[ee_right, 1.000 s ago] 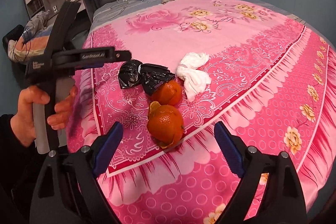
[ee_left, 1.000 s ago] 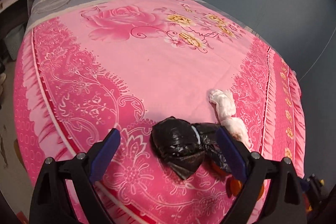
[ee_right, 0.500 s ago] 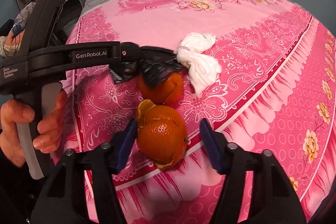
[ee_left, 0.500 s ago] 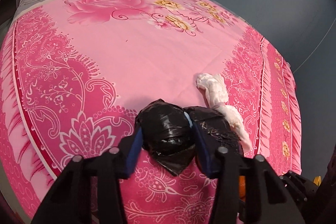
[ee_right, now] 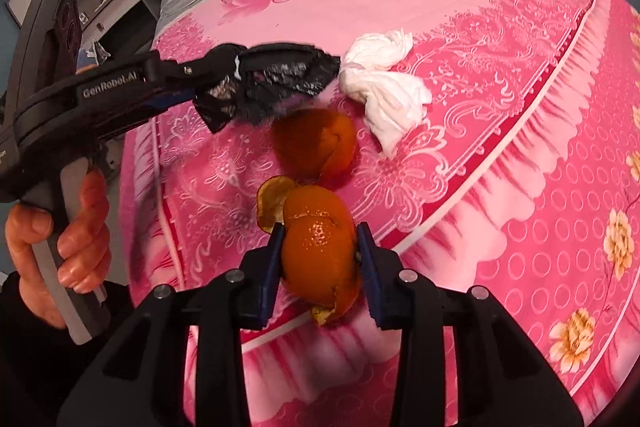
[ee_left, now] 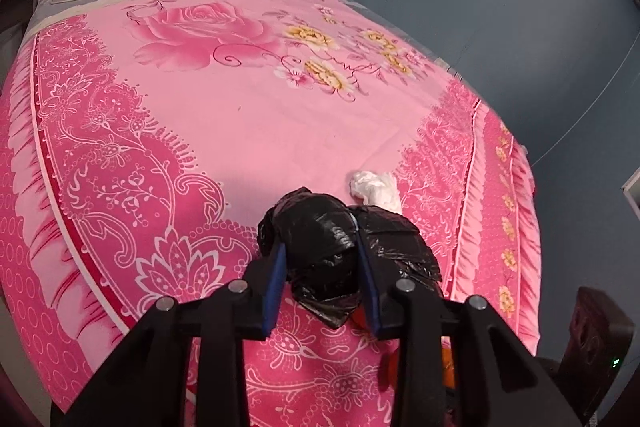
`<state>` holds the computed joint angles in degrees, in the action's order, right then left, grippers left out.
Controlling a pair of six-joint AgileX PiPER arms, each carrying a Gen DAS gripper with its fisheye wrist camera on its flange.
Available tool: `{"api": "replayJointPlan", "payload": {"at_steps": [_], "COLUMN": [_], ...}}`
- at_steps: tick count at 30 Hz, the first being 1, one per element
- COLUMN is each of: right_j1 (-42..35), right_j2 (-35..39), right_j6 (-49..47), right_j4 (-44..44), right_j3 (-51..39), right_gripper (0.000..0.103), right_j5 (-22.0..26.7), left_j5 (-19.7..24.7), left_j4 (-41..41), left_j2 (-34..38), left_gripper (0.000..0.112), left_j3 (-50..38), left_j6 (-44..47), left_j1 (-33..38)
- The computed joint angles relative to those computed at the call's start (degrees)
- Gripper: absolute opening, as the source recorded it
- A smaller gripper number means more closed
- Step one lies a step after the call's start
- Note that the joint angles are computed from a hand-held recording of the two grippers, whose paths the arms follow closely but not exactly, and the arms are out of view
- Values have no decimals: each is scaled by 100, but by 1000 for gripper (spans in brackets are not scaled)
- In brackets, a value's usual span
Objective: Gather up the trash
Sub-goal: 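Grasp the black plastic bag with the left tool while the right tool grasps a tangerine, then carry the black bag with the left tool while the right tool carries the tangerine to the bin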
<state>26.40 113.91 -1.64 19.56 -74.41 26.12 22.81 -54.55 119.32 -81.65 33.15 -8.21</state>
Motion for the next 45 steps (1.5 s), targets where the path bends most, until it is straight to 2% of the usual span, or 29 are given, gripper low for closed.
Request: {"api": "replayJointPlan", "payload": {"at_steps": [8, 15, 20, 26, 30, 32, 37, 41, 43, 45], "right_j1": [228, 362, 258, 125, -85, -208, -855, -1734, -2456, -3509], "right_j2": [-1002, -2017, -2844, -4378, -5280, -5804, -6763, -7425, -7706, -7944], "right_j6": [-547, -437, -79, 1194, 1774, 2070, 1844, 1087, 348, -666], "right_j4": [644, 595, 402, -514, -1036, -1292, -1237, -728, -197, 621], "right_j3": [958, 1695, 2339, 3240, 3626, 3759, 3923, 3876, 3775, 3644], "right_gripper": [34, 33, 33, 33, 33, 33, 33, 33, 33, 33], "right_j5": [-115, -115, -39, 99, 340, 570, 1001, 1391, 1705, 2177], "left_j5": [-126, -213, -309, -378, -568, -718, -1023, -913, -667, -508], "left_j4": [-772, -1354, -1345, -1410, -772, -178, 2608, 4893, 6008, 6980], "left_j2": [-771, -1567, -2313, -3502, -4074, -4335, -4885, -5109, -5135, -5161], "left_gripper": [31, 31, 31, 31, 31, 31, 31, 31, 31, 31], "left_j3": [831, 1703, 2311, 3012, 3186, 3230, 3207, 3069, 2913, 2829], "left_j6": [749, 1432, 1486, 1491, 761, 110, -2754, -5046, -6191, -7204], "left_j1": [197, 171, 12, -540, -1172, -1553, -2558, -3209, -3572, -3917]}}
